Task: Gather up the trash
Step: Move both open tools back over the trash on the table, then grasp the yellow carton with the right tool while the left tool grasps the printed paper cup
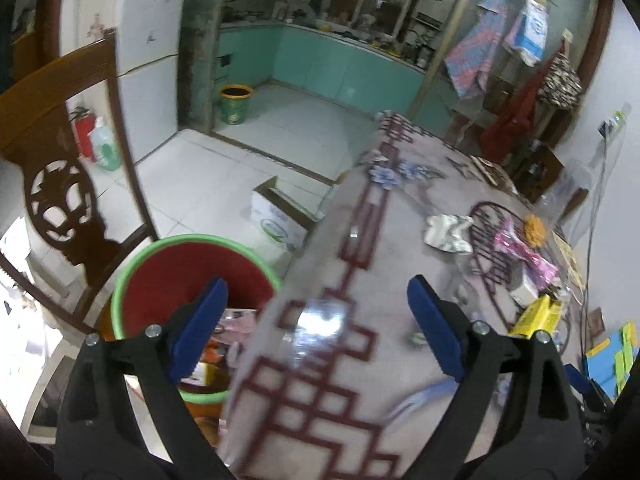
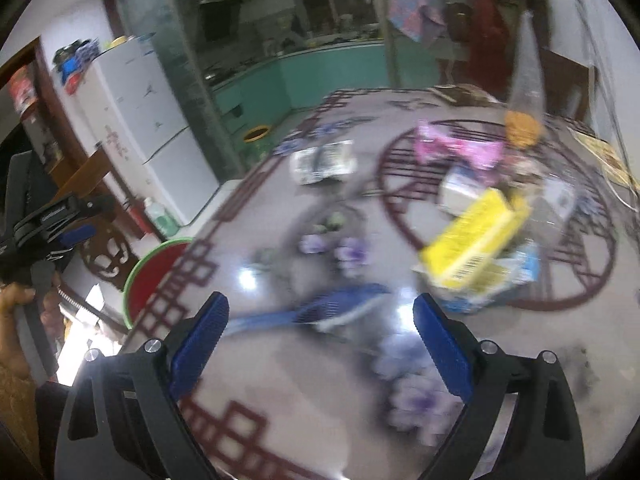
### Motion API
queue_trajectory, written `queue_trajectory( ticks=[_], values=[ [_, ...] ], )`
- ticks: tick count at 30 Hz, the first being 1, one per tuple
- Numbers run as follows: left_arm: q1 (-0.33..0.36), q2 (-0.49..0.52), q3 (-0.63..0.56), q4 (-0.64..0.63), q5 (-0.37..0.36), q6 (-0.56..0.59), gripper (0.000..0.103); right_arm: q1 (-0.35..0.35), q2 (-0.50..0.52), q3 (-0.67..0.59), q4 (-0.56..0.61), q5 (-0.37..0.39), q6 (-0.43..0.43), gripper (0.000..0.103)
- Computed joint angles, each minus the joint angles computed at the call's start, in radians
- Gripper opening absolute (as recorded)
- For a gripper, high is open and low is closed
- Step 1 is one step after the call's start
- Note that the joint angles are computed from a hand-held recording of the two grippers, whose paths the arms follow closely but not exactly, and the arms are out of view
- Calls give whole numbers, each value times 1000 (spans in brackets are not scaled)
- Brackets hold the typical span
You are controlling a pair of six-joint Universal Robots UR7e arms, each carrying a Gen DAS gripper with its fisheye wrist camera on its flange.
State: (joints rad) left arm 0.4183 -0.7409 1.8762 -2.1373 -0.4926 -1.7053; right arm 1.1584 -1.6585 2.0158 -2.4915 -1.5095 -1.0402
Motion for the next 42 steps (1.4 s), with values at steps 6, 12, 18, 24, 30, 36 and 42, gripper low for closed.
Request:
queue_trajectory(
  ticks=[6,12,18,24,30,36,42],
  values=[
    [15,120,-127,-137,12,226,89,-41,30,-107,55,14,87,90],
    [32,223,-236,-291,-12,428,89,-24,97,-249,120,-33,159,93],
    [49,313,-345,-369,-34,564,89,1,241,-444,255,-74,277,93],
    [67,353,-399,-386,-51,604,89,32,336,-480,194,-134,318,93],
    [89,380,-439,-441,-59,613,89,32,416,-531,199,-213,361,93],
    [120,424,-531,-383,-69,663,91,40,420,-525,217,-222,263,54],
    [190,470,-655,-214,-1,754,95,20,407,-573,336,-147,270,12]
  ],
)
